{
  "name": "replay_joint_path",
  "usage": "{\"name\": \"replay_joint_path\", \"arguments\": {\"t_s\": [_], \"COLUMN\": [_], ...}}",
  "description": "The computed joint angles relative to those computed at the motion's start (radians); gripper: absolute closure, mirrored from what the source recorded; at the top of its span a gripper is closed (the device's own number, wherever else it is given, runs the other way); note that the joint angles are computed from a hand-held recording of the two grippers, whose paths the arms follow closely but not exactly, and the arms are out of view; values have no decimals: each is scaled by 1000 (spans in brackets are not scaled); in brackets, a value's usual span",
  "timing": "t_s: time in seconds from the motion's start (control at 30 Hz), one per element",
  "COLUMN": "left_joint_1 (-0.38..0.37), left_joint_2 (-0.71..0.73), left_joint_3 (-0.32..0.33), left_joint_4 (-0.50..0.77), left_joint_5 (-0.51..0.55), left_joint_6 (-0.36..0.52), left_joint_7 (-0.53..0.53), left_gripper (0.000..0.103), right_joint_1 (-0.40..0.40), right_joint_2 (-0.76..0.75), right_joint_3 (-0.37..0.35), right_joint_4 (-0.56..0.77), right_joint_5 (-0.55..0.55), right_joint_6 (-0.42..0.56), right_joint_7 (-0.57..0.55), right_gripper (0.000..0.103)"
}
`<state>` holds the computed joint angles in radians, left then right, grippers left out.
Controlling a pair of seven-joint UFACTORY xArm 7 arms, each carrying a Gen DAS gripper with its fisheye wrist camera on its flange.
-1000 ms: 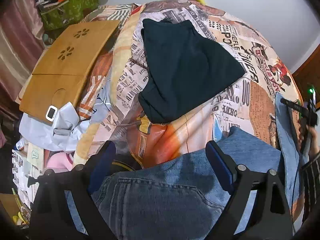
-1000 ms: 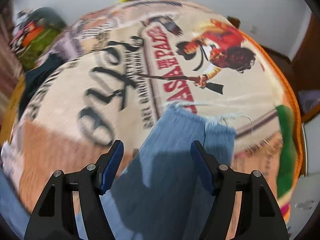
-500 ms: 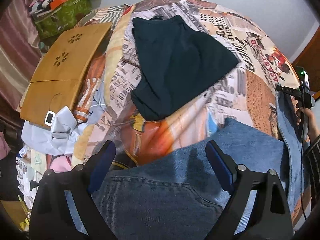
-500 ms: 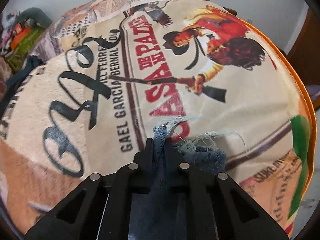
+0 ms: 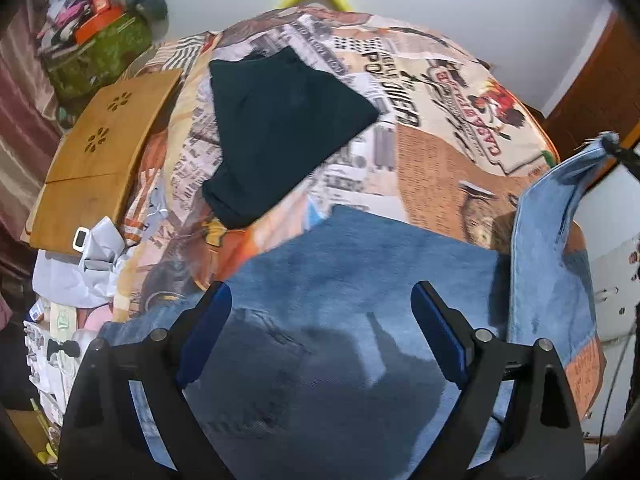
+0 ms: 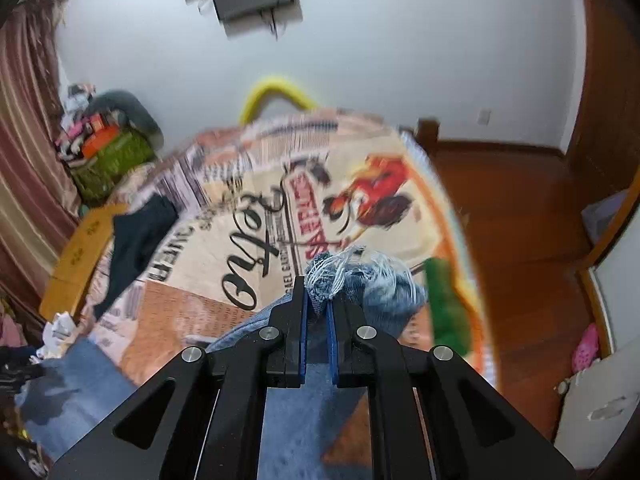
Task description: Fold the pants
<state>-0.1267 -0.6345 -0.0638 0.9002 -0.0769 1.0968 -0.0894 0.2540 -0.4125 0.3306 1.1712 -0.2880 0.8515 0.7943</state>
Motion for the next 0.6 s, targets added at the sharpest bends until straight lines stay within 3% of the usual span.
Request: {"name": "replay_joint_path", "arguments": {"t_s": [0.27, 0.6], "left_joint_1": [-55, -144], "left_joint_2": [-37, -49], "left_joint_3": [-59, -123], "left_joint_4": [-36, -85], "left_joint_5": [-23, -21], "left_joint_6": [32, 34], "left_joint_7": [-58, -106], "left_gripper": [11, 11], "right_joint_1": [-6, -78], "right_joint_2": [-228, -466], "right_joint_3": [9, -2], "right_joint_4": [-35, -172], "right_joint_5": [33, 106], "right_joint_6": [146, 226], "right_joint_7": [-65, -74], "right_gripper": [96, 96]}}
